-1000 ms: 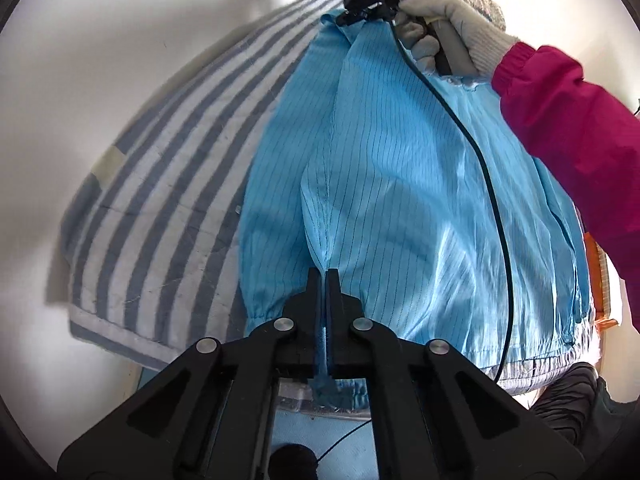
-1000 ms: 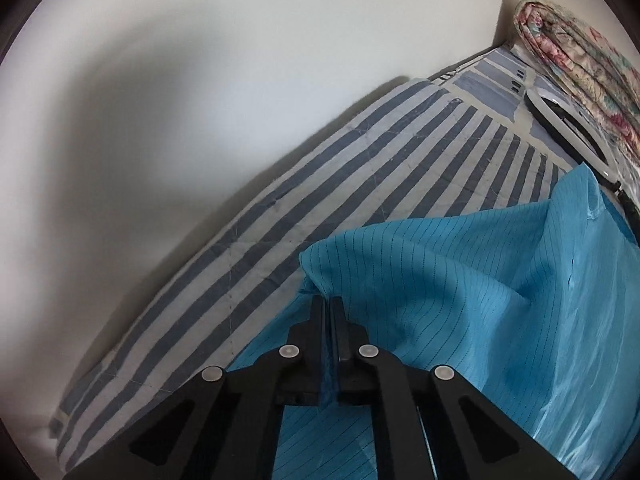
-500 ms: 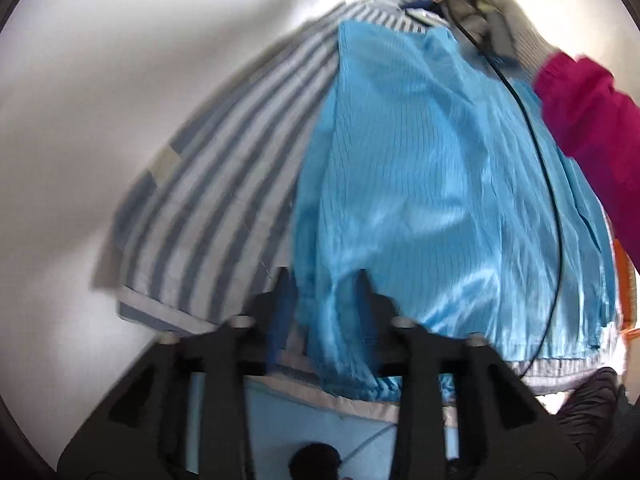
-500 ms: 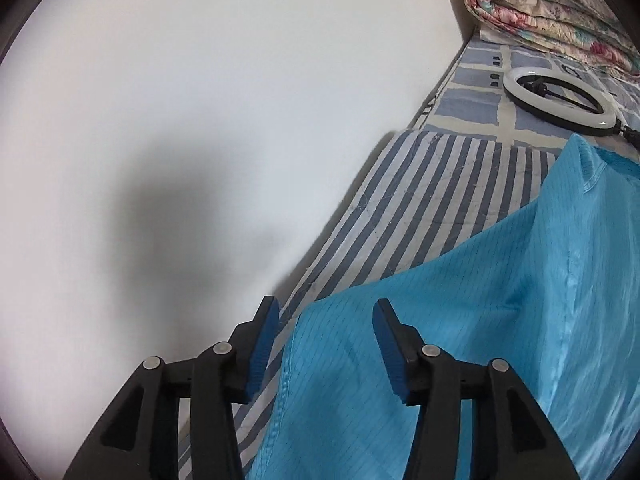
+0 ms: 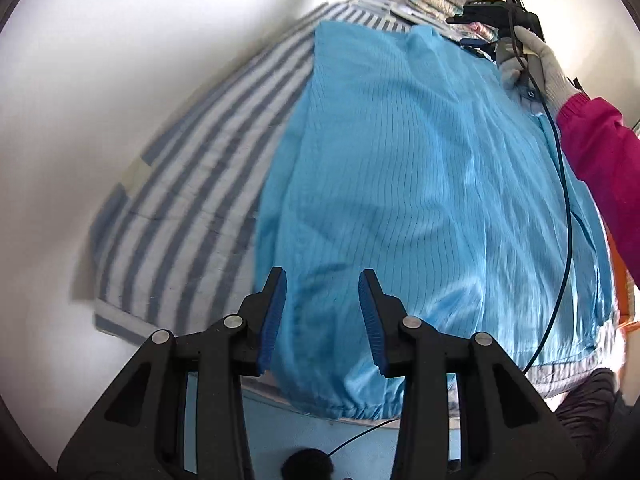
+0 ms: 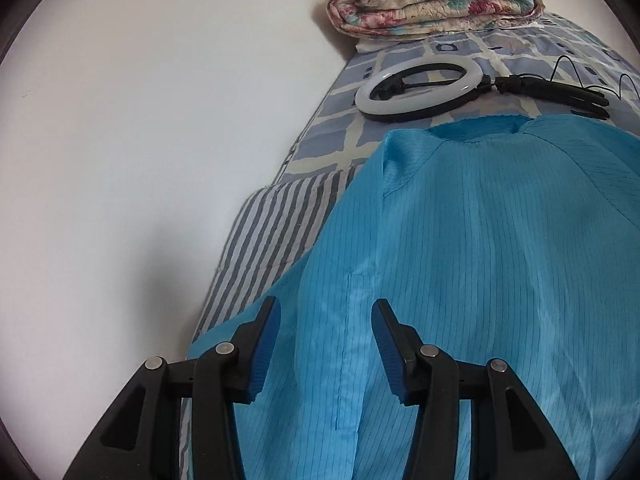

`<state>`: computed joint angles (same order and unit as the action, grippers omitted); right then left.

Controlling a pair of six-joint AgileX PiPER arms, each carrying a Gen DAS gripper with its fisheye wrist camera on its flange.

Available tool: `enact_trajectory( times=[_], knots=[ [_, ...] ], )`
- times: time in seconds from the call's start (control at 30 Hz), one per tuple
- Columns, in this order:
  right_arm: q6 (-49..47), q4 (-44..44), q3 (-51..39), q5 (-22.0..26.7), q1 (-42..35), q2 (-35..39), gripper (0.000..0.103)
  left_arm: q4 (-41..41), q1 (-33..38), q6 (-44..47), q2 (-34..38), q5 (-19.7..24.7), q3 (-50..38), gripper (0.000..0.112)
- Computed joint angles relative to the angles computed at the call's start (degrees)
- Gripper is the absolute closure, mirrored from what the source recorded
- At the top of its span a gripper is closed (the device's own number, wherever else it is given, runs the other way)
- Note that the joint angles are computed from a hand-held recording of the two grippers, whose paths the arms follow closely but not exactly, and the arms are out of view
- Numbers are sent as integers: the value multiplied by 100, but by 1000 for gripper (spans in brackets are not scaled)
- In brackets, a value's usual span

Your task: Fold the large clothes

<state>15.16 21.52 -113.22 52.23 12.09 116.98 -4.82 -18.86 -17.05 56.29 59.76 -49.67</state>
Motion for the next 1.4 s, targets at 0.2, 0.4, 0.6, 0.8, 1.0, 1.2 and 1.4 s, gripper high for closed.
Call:
enact_trajectory(
  times=[0.2, 0.4, 0.6, 0.8, 1.0, 1.2, 1.4],
  knots=[
    [-235, 791, -303, -378, -327, 726, 53, 77, -192, -247, 440, -82, -39, 75],
    [-522, 1252, -777, -304, -291, 1406, 84, 268, -427, -531, 727, -173, -102, 75],
    [-1578, 2286, 742, -941, -466, 541, 103, 547, -745, -850, 912, -264, -168, 75],
    [-2172, 2741, 1106, -819, -824, 491, 53, 487, -681, -828, 864, -258, -135, 75],
    [-2342, 3344, 819, -869, -808, 1004, 39, 658, -852, -996, 898, -204, -179, 75],
    [-1765, 2728, -179, -516, -517, 1510, 96, 833, -1061, -1227, 986, -165, -267, 75],
    [-2961, 3793, 1770, -1334, -708, 257, 103, 838, -1133, -1183, 1019, -202, -276, 75]
  ],
)
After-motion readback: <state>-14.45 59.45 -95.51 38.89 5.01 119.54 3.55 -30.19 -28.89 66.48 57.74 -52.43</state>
